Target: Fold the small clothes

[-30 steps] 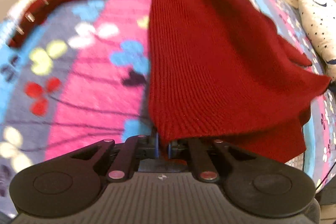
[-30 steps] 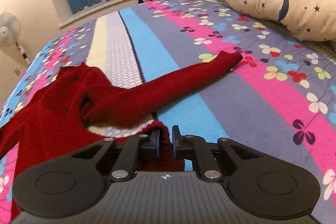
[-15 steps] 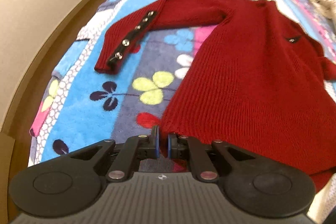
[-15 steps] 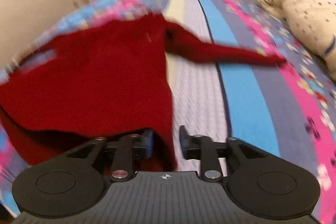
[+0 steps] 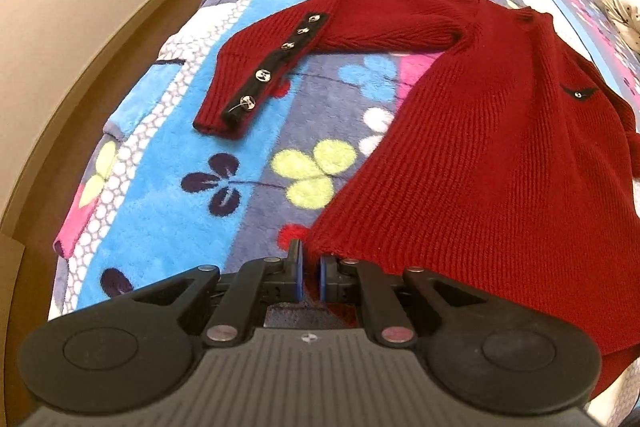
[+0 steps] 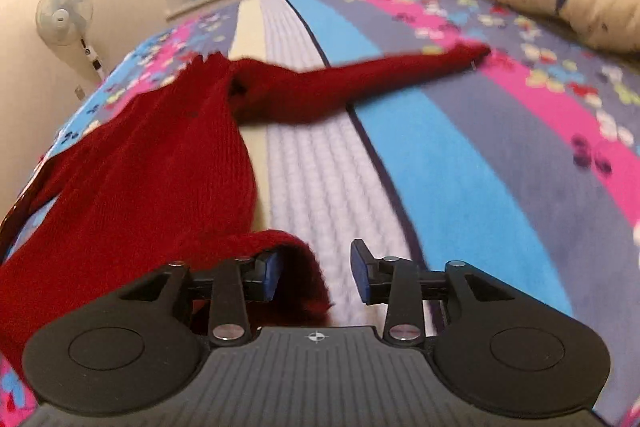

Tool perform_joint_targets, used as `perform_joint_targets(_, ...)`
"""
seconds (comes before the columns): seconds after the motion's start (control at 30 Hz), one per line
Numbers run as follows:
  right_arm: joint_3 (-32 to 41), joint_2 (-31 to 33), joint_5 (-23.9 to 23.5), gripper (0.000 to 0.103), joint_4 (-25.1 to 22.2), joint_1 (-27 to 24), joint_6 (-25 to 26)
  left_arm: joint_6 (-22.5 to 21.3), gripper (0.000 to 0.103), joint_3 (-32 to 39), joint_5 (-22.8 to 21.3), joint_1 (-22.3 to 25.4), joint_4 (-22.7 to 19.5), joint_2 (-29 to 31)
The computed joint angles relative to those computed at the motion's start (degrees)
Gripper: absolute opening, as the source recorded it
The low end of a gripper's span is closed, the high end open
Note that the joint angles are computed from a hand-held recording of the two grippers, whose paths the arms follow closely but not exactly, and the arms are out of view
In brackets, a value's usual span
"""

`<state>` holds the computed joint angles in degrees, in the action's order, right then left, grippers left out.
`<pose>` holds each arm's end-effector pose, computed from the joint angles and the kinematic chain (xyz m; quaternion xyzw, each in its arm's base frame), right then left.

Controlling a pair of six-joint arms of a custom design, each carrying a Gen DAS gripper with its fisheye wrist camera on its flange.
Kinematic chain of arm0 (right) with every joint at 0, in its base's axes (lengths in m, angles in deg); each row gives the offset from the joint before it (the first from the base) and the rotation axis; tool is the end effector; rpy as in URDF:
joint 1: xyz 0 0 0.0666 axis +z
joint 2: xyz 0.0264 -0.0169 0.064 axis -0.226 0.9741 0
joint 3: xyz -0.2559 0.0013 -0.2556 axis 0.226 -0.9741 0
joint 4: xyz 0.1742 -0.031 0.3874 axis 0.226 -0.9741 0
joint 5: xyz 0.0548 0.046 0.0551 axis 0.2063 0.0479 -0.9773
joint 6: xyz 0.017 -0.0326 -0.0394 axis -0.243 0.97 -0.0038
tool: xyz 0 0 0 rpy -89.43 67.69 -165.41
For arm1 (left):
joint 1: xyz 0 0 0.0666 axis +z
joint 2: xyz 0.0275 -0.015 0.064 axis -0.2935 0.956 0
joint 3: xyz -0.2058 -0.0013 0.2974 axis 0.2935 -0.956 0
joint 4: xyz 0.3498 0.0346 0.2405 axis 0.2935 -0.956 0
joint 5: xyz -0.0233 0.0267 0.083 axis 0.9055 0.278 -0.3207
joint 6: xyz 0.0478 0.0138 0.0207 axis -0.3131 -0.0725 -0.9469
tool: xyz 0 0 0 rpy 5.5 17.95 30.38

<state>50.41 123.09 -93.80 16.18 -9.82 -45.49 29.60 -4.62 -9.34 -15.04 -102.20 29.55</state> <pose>0.4394 0.0274 0.3623 0.0456 0.9196 0.0865 0.3804 0.4626 0.0208 0.3929 -0.1754 0.9582 0.0400 0.2224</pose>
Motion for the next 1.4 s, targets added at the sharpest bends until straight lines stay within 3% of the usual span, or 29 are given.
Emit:
perform_joint_targets(0.17,-1.93,0.43,2.56,0.047,-2.76,2.21,3.0,-0.82,0.008,-0.54,-0.16,0.03,0.16,0.24)
perform_joint_targets(0.33,-6.05,-1.59,5.58,0.047,-0.64,3.53,3.92,-1.54,0.008,-0.63,-0.47,-0.18,0.03,0.69)
perform_joint_targets(0.53,-4.8,0.15,3.71,0.046,0.13,2.26,4.19,-2.05,0.008,-0.82,-0.63,-0.22,-0.1,1.47)
perform_joint_targets(0.6,-3.76,1.23,-1.51,0.008,-1.19,1.61,7.11,-2.6,0.008,-1.1,-1.46,-0.71,-0.1,1.68)
perform_joint_targets(0.7,-1.3,1.04,-0.3,0.007,-6.27,3.83,14.25,-2.05,0.008,-1.32,-2.84,-1.65,0.13,0.2)
perform_joint_targets(0.8,-0.54,-3.24,4.54,0.006,-6.51,5.14,19.85,-1.54,0.008,-1.37,-2.07,-2.02,0.59,-3.62)
perform_joint_targets(0.87,0.97,-6.02,7.26,0.006,-6.86,4.26,22.5,-1.78,0.008,-1.68,-0.46,-2.2,0.82,-7.11)
perform_joint_targets(0.93,3.15,-8.52,6.0,0.006,-9.0,1.74,24.09,-2.33,0.008,-1.92,0.71,-3.11,0.29,-9.92)
perform_joint_targets(1.03,3.3,-12.87,7.8,0.005,-10.26,-0.65,28.9,-3.36,0.007,-3.67,-1.26,-5.58,-1.44,-13.9)
perform_joint_targets(1.17,0.79,-15.25,7.82,0.006,-16.47,-4.5,30.25,-2.37,0.007,-10.12,-0.07,-5.34,-4.01,-18.37)
perform_joint_targets(1.27,-2.93,-13.84,8.15,0.006,-21.62,-4.23,29.87,-2.24,0.008,-14.32,-1.8,-6.51,-5.01,-18.63)
perform_joint_targets(1.4,-5.5,-15.08,10.47,0.006,-20.9,-1.04,29.86,-1.91,0.008,-15.21,-4.01,-8.12,-5.23,-18.68)
